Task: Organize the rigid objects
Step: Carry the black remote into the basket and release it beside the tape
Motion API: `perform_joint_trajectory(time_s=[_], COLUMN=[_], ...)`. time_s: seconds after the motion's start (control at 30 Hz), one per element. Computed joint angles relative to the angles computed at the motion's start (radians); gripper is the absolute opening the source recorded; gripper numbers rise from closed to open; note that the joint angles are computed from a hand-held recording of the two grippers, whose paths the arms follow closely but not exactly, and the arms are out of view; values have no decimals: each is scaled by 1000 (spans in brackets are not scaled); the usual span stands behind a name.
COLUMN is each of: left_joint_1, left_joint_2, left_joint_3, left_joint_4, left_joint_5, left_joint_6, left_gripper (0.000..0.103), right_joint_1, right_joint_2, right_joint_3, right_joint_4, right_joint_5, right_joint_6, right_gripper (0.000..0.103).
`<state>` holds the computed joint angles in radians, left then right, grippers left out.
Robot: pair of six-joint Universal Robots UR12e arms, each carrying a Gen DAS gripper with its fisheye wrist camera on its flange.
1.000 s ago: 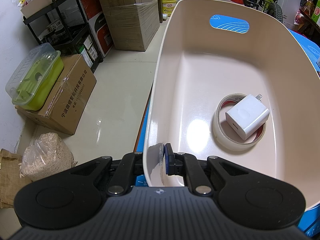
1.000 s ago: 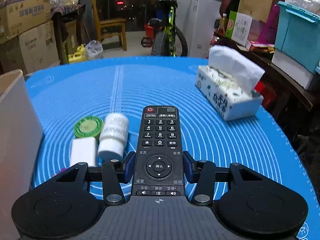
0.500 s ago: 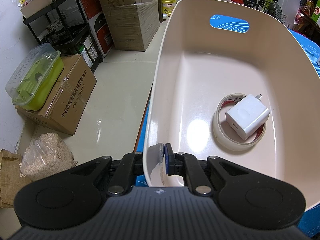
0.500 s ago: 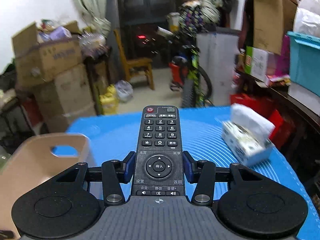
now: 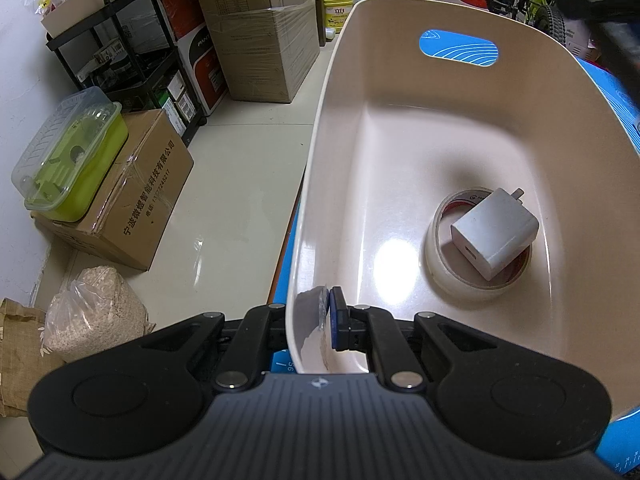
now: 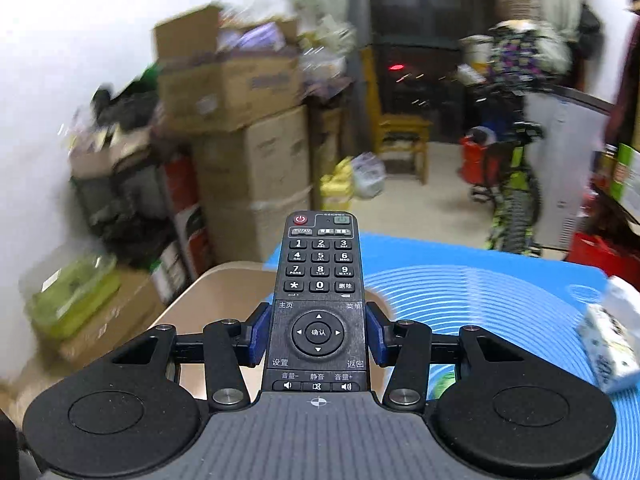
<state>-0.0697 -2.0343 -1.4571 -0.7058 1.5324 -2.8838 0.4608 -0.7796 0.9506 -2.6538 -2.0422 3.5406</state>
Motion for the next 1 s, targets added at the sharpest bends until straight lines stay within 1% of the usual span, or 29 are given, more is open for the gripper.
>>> perform_joint_trajectory(time_s=[0.1, 0.17, 0.33, 0.43, 0.57, 0.67, 0.8, 0.87, 1.0], left_joint_1=[1, -1, -1, -1, -2, -2, -2, -2, -3], left_joint_2=[0, -1, -1, -3, -4, -4, -5, -4, -5], left_joint_3=[-1, 1, 1, 4, 5, 6, 6, 6, 7], left_joint_4=[2, 0, 0, -1, -2, -2, -2, -2, -4], left_joint_5=[0, 1, 1, 2, 4, 3, 4, 4, 3], left_joint_6=[2, 1, 1, 0, 0, 0, 1, 0, -1], left_gripper=[12, 12, 12, 12, 12, 12, 12, 12, 12], right_joint_1=[4, 3, 3, -2, -4, -5, -8, -13, -11], right_joint_2=[46, 69, 108, 132, 166, 185, 204, 198, 211], right_joint_3=[-72, -110, -179, -235, -316, -362, -405, -399, -427], right_joint_4=[52, 102, 229, 346, 485, 570, 652, 678, 707], right_joint_5=[21, 44, 94, 142, 165, 186, 214, 234, 222], right_joint_6=[-38, -48, -18, 12, 3, -1, 9, 19, -1], right_gripper=[54, 54, 54, 54, 54, 54, 54, 54, 54])
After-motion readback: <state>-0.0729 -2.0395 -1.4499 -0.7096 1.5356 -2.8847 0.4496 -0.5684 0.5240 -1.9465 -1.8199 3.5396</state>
